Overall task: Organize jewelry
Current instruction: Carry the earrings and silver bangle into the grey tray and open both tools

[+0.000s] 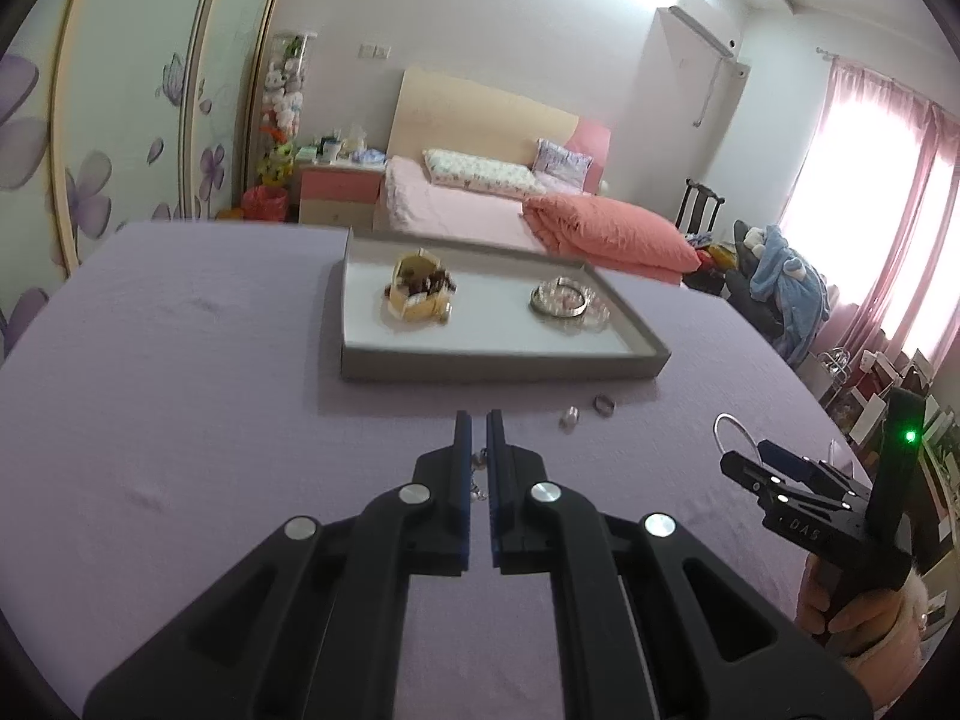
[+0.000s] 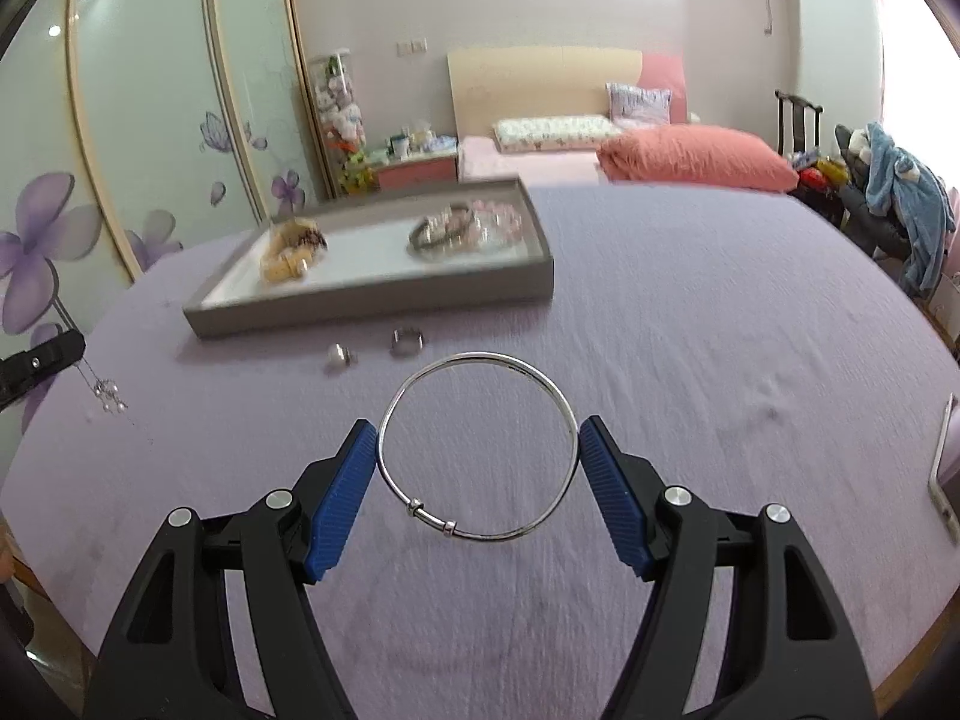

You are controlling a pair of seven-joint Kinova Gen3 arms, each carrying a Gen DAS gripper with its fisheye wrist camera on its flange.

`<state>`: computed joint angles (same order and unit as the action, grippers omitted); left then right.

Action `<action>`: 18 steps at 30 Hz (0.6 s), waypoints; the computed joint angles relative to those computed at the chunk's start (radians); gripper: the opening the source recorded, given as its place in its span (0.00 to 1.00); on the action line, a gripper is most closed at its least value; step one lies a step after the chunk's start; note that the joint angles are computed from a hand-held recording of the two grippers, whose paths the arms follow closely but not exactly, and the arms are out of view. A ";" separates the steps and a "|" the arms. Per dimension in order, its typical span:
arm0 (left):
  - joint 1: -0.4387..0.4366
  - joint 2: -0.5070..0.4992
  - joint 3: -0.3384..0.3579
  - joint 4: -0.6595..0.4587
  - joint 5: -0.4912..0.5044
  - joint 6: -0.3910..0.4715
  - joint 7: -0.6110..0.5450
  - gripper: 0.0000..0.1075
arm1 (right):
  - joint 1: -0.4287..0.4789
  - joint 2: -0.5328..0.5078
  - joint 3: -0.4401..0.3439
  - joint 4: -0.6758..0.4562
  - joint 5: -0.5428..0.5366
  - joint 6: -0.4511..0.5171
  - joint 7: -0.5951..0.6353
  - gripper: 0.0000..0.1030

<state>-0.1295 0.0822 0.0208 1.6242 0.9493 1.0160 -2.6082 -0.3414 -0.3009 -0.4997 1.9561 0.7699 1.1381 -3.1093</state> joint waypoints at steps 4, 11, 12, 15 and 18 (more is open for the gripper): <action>0.002 0.004 0.007 -0.047 0.042 -0.014 -0.015 0.05 | 0.015 0.009 -0.001 -0.036 0.085 0.000 0.010 0.67; 0.035 0.045 0.043 -0.143 0.087 -0.117 -0.019 0.05 | 0.022 0.062 0.026 -0.077 0.266 -0.032 -0.029 0.67; 0.045 0.059 0.053 -0.163 0.081 -0.141 -0.008 0.05 | 0.020 0.074 0.043 -0.082 0.291 -0.051 -0.036 0.67; 0.064 0.094 0.080 -0.204 0.067 -0.202 0.016 0.05 | 0.016 0.102 0.087 -0.085 0.357 -0.094 -0.074 0.67; 0.086 0.138 0.110 -0.251 0.033 -0.259 0.055 0.05 | 0.014 0.134 0.144 -0.095 0.405 -0.149 -0.097 0.67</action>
<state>-0.0440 0.2206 0.1305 1.3737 0.9823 0.7574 -2.5527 -0.3276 -0.1666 -0.3558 1.8612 1.1753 0.9893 -3.2063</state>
